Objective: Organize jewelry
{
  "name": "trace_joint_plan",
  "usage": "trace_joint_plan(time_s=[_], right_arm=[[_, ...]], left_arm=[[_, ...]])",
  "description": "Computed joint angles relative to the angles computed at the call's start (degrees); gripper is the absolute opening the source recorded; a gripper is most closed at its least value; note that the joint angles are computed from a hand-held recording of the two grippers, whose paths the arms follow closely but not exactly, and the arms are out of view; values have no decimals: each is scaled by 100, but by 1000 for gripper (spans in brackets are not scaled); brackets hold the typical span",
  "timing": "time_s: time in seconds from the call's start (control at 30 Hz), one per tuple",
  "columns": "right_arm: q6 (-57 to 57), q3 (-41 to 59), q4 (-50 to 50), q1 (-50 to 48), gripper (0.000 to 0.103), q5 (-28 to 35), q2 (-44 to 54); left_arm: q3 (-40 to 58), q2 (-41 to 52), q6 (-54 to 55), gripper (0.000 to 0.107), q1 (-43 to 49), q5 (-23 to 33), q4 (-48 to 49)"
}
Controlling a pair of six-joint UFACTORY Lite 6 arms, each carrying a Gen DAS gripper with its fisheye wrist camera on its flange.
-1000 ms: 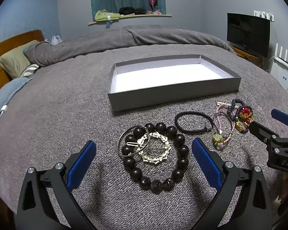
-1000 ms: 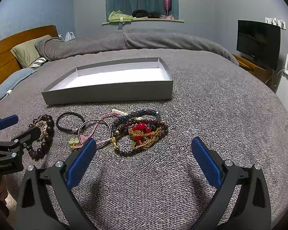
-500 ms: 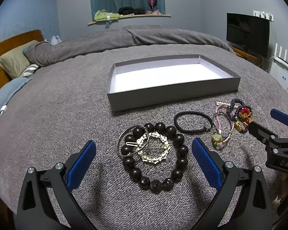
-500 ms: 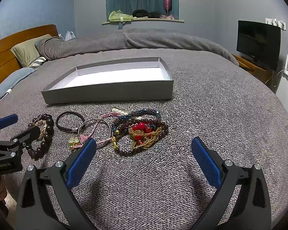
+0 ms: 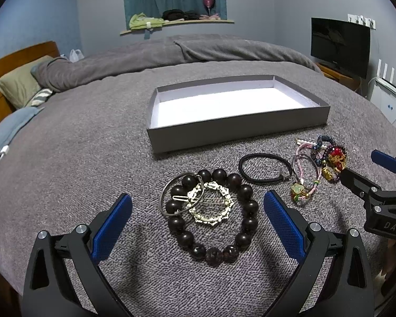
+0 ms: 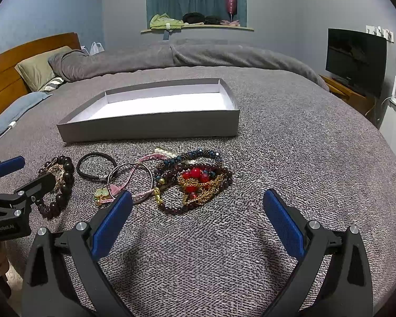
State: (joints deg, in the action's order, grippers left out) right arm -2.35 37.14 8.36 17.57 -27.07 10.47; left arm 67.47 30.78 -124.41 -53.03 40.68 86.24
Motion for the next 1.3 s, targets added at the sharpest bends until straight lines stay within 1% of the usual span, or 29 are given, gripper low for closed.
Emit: trace_joint_plan(time_s=[1.0,1.07,1.13,1.2,1.3], right_arm=[[-12,30,-11,0,98,-88,119],[-17,36,-8,0,98,-95,134],[-54,32,36,21,98,-61,100],[-131,42,79,48,98,-49,116],[-85,46,-88,33,98,-23,121]], left_arm=[[-38,-11,-72,99,27,-23,80],[-155,-100,-178,99,53,-34,220],[-449,-320,-562,99,106,-116,643],[-882,-653,-1162,99,208,-279,1315],[-1185,-884,-1259,99,204,-212,1514]])
